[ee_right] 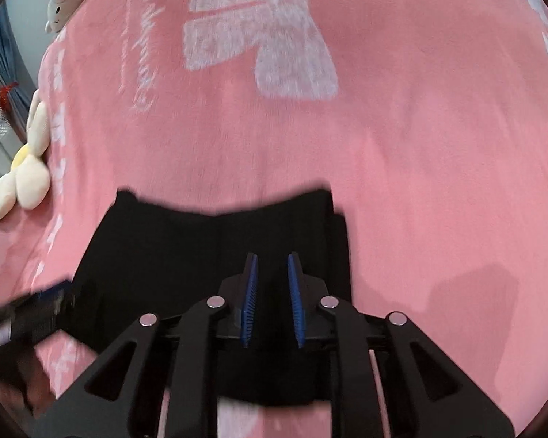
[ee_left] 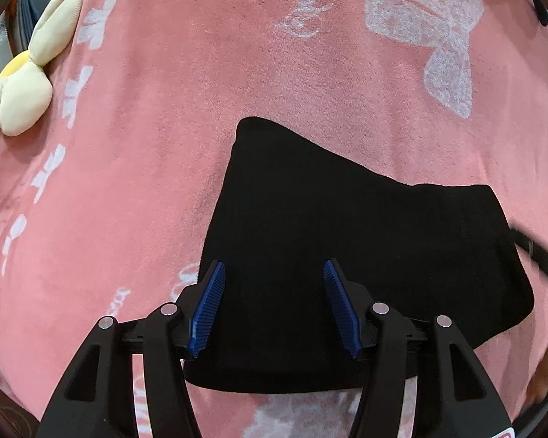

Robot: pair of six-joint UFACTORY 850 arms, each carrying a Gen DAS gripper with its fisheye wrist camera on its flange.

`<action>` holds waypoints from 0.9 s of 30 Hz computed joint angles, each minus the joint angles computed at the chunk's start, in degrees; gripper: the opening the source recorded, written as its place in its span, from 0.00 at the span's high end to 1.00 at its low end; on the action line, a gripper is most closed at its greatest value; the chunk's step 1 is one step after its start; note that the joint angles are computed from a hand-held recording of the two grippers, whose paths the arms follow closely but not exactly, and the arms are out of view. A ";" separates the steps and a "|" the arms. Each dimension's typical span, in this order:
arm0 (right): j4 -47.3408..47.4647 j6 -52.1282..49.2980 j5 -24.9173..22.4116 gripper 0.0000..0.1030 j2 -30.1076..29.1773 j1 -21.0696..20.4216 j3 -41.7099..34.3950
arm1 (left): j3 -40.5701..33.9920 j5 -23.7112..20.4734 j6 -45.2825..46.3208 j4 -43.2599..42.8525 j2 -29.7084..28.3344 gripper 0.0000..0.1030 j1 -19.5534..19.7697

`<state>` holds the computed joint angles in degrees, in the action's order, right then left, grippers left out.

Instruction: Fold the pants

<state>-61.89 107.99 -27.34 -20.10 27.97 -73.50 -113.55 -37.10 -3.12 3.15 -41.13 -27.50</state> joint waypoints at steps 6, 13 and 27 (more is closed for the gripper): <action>-6.01 7.46 -1.74 0.84 3.88 1.93 3.40 | 1.70 -0.42 0.61 -0.23 1.44 0.47 -0.02; -0.28 1.61 -5.32 0.88 3.25 3.36 4.19 | 4.97 -0.91 0.33 -0.96 3.82 0.47 0.30; -1.52 2.15 -10.21 0.83 5.38 7.33 3.96 | 11.47 -0.07 -0.63 0.85 8.42 0.46 0.48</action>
<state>-63.40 110.15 -37.54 -14.72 35.30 -69.54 -102.08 -37.17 -3.75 4.00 -32.71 -27.01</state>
